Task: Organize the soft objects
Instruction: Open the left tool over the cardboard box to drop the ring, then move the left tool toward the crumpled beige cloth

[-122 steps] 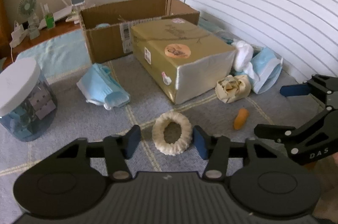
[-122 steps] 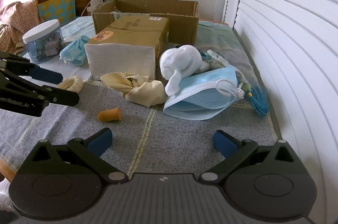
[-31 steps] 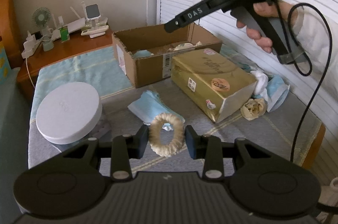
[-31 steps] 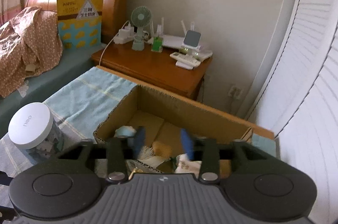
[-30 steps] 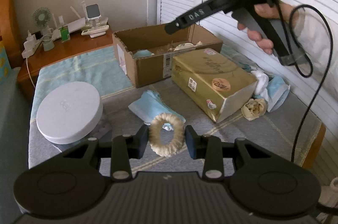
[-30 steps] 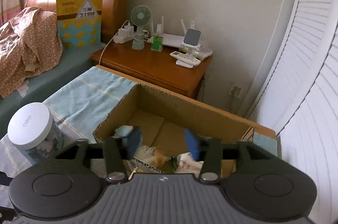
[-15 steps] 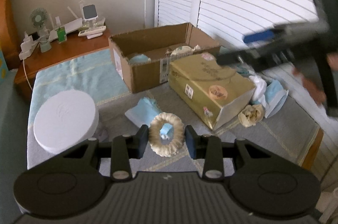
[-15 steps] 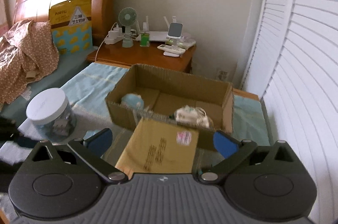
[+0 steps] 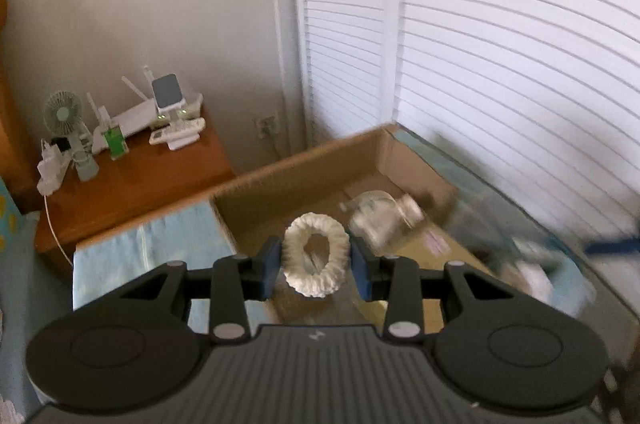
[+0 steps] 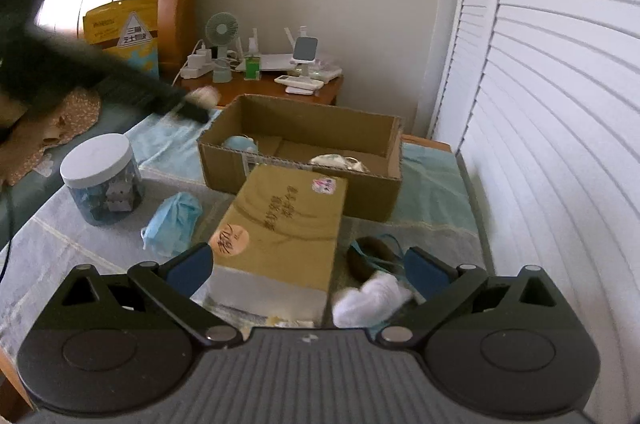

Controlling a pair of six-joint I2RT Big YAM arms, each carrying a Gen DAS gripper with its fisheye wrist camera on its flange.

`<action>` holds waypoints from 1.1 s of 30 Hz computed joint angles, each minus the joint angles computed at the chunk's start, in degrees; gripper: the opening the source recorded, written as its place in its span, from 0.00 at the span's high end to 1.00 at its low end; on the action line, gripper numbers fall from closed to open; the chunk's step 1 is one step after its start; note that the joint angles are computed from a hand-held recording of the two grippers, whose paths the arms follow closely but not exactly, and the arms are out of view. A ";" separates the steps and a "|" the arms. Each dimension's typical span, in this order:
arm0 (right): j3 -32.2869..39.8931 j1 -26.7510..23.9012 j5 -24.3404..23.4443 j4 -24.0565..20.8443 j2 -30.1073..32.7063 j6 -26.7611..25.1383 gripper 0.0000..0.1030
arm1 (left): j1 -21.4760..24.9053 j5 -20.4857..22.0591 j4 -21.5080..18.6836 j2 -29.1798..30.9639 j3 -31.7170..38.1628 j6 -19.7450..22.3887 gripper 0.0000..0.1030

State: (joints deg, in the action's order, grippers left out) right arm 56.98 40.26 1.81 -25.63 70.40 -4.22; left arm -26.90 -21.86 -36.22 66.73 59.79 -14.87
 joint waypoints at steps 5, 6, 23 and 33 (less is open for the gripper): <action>-1.50 -1.09 -0.12 0.25 -1.49 -0.20 0.00 | 4.30 0.81 -0.60 8.09 6.36 0.96 0.63; -1.70 -1.35 -0.17 0.18 -1.70 -0.18 0.00 | 4.82 0.48 -0.61 9.32 7.16 0.40 0.62; -4.34 -3.01 0.06 -1.91 -3.76 0.36 0.00 | 0.05 -5.11 1.86 2.72 0.65 -1.10 0.08; -6.25 -3.46 2.55 -2.98 -4.82 1.49 0.00 | -9.45 -7.41 -0.58 -3.45 -4.23 -7.42 0.06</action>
State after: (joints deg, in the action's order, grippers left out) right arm 50.73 36.80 4.37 -28.61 65.58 -2.74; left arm -36.34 -29.27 -36.80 63.28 55.56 -22.28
